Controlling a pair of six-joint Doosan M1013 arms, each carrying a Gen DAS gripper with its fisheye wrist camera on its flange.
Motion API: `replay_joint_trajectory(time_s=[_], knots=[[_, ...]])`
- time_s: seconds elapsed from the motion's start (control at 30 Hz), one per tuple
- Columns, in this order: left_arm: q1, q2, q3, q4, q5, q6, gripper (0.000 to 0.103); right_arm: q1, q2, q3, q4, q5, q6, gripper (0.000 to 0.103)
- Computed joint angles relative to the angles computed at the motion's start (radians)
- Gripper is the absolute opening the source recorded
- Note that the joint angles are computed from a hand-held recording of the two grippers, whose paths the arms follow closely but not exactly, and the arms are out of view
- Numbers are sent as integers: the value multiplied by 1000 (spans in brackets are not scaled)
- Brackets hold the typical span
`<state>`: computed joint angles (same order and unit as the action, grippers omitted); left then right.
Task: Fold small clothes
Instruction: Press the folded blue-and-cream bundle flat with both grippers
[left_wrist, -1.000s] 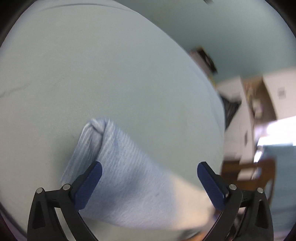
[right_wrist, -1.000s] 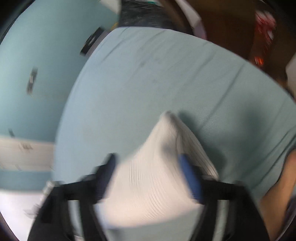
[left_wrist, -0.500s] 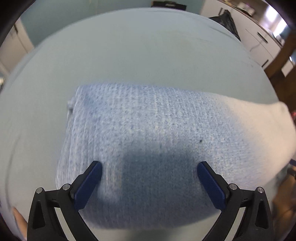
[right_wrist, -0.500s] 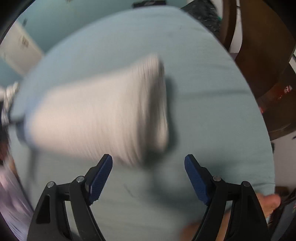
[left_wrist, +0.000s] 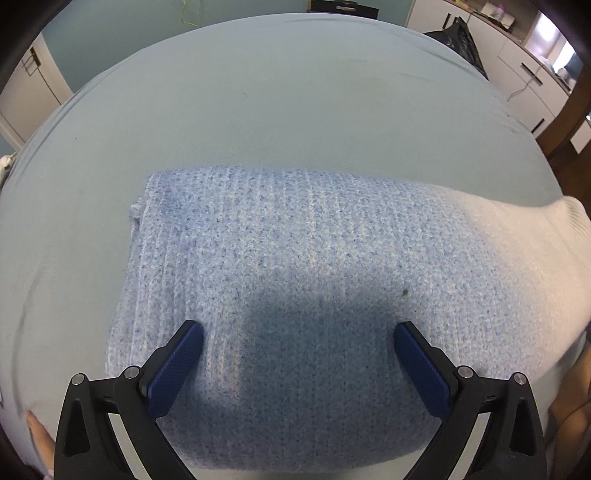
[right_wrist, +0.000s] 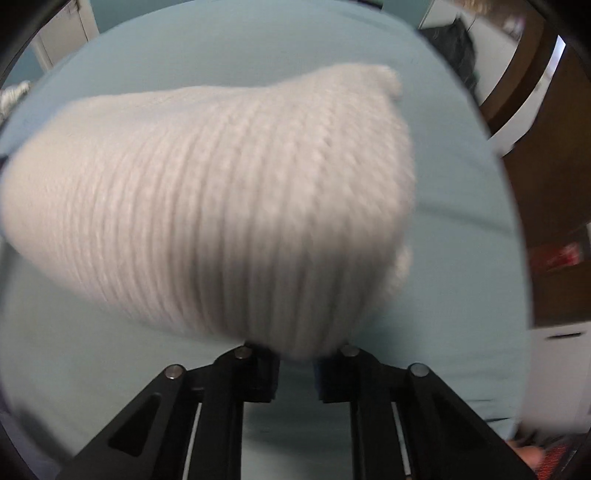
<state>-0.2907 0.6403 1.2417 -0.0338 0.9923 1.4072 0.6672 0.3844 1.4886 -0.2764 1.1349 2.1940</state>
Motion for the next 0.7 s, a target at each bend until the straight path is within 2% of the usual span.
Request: replay_joint_trajectory(time_s=[0.07, 0.13, 0.17, 0.2, 0.27, 0.3, 0.37, 0.43, 0.47, 0.5, 0.57, 0.63, 0.7], knots=[[13, -3, 10, -20, -11, 23, 103, 2, -18, 15, -25, 9, 81, 0], [16, -5, 18, -25, -18, 31, 103, -3, -9, 27, -120, 146, 182, 0], [16, -5, 18, -22, -19, 30, 103, -24, -18, 50, -100, 167, 238, 0], [15, -4, 17, -17, -17, 27, 103, -54, -45, 90, -28, 136, 323, 0], [15, -6, 23, -14, -27, 25, 103, -101, -116, 171, 80, -13, 446, 0], [20, -23, 45, -15, -34, 29, 103, -115, -152, 205, 115, -94, 487, 0], [23, -34, 55, -11, -33, 28, 103, -115, -179, 210, 123, -178, 520, 0], [22, -45, 67, -7, -31, 24, 103, -102, -175, 179, 125, -265, 476, 12], [23, -46, 66, -8, -28, 21, 103, -90, -149, 132, 122, -269, 421, 46], [23, -49, 67, -6, -26, 16, 103, -74, -116, 80, 84, -220, 418, 60], [22, -54, 69, 0, -25, 12, 103, -57, -44, -19, -11, -76, 456, 61], [22, -59, 76, 4, -31, 10, 103, -78, -35, -17, 58, -91, 419, 59], [21, -67, 89, 10, -47, 10, 103, -91, -57, 11, 59, -146, 508, 56]])
